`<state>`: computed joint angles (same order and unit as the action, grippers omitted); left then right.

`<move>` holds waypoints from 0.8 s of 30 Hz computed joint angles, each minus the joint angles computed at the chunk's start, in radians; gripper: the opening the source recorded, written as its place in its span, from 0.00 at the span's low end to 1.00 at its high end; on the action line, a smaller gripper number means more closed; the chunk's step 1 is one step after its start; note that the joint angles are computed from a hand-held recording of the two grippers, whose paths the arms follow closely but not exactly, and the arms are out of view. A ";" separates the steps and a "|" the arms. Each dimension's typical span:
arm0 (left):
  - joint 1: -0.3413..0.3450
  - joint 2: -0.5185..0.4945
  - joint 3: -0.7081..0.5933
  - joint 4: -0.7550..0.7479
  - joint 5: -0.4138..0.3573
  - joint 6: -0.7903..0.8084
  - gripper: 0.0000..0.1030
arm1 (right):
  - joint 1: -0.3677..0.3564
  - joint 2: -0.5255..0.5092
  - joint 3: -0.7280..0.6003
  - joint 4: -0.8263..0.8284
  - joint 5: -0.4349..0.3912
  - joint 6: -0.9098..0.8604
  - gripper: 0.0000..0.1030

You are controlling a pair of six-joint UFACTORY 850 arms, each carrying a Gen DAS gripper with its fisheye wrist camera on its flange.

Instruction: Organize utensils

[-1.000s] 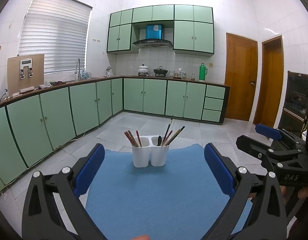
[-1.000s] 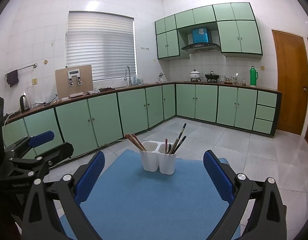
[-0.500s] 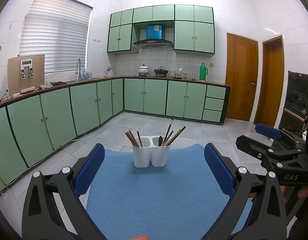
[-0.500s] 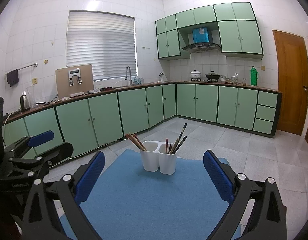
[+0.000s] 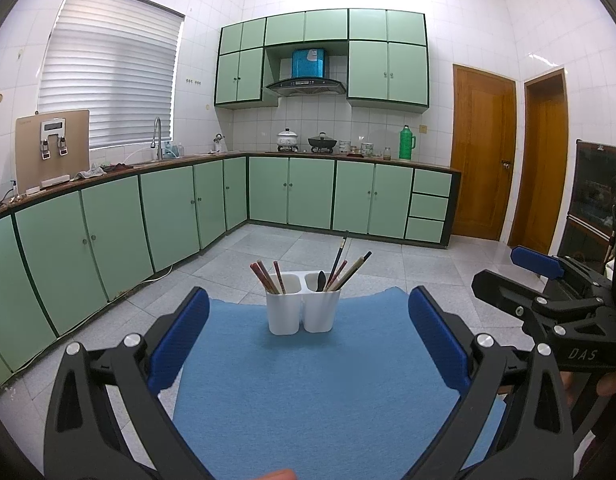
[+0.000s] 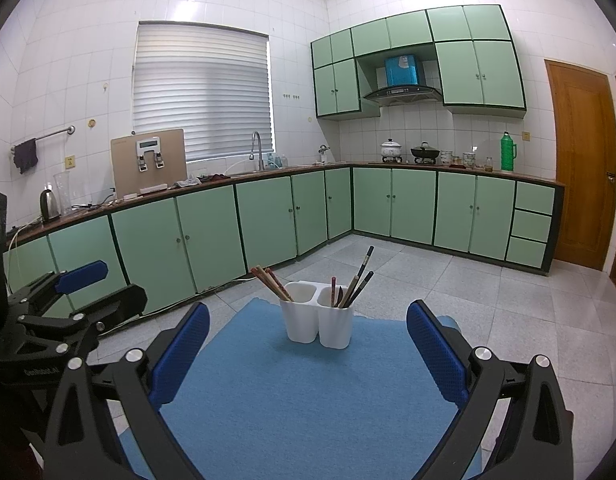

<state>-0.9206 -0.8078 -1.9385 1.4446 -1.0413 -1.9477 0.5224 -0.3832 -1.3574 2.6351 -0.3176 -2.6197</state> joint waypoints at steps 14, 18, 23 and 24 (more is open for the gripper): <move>0.000 -0.001 -0.002 -0.003 0.000 0.003 0.94 | 0.000 0.002 0.003 -0.002 0.003 0.006 0.94; 0.001 0.003 0.006 -0.003 0.001 0.000 0.94 | 0.000 0.002 0.002 -0.003 0.003 0.006 0.94; 0.001 0.001 0.003 -0.004 0.001 0.002 0.94 | 0.000 0.002 0.002 -0.004 0.006 0.009 0.94; 0.001 0.004 0.009 -0.002 0.002 -0.002 0.94 | 0.000 0.002 0.003 -0.004 0.005 0.008 0.94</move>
